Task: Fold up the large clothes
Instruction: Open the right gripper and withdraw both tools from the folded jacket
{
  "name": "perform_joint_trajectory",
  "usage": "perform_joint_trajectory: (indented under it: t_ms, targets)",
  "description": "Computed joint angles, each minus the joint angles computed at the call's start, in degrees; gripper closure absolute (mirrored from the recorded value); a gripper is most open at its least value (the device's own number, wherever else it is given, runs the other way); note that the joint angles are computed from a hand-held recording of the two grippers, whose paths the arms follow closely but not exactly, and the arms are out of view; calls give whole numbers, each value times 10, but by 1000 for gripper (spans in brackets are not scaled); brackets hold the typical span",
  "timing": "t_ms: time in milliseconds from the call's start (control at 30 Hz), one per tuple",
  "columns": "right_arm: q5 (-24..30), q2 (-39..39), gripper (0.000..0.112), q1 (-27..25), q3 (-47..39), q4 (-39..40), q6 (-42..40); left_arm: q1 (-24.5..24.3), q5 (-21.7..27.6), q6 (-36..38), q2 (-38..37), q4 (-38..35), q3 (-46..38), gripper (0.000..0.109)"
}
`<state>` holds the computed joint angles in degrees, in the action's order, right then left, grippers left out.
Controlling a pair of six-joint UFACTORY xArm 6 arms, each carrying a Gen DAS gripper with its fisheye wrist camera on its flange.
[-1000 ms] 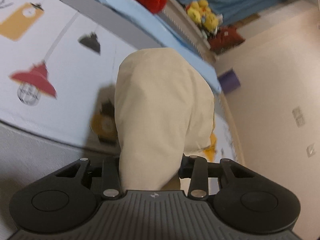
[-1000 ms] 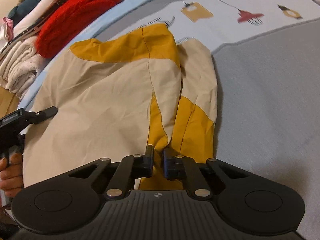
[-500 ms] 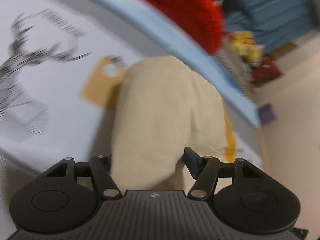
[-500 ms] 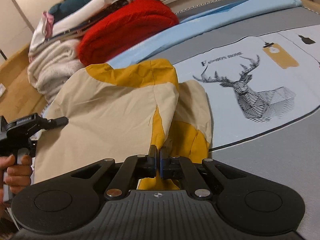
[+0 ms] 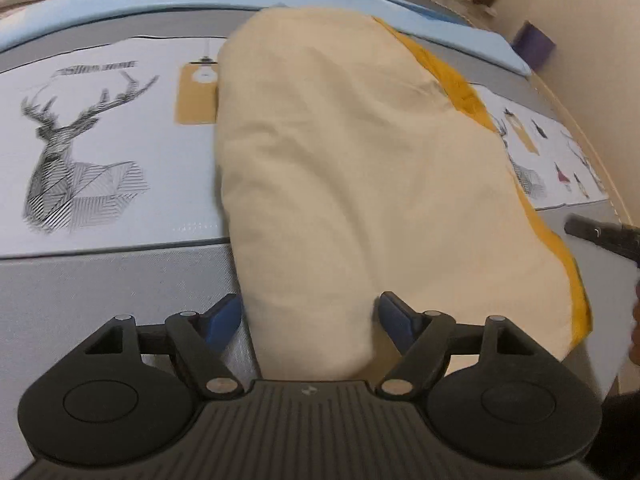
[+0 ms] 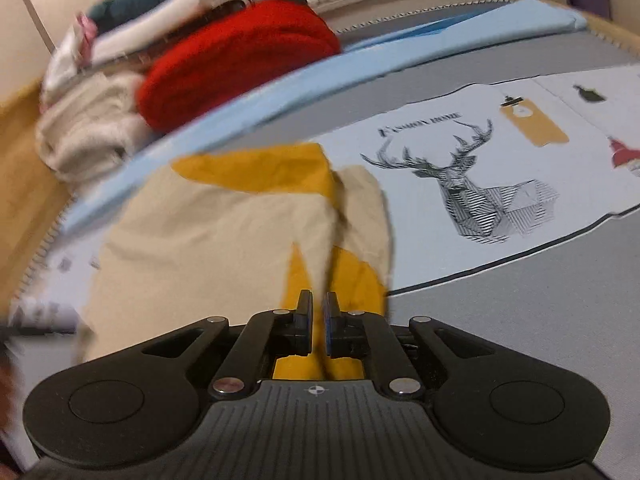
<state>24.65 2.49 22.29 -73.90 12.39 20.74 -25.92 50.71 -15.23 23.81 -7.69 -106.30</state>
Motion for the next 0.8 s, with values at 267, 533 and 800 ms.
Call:
perform_joint_trajectory:
  t_ms: [267, 533, 800]
  targets:
    - [191, -11, 103, 25, -12, -61, -51, -33, 58, 35, -58, 38, 68, 21]
    - [201, -94, 98, 71, -1, -322, 96, -121, -14, -182, -215, 301, 168, 12]
    - [226, -273, 20, 213, 75, -650, 376, -291, 73, -500, -334, 575, 238, 6]
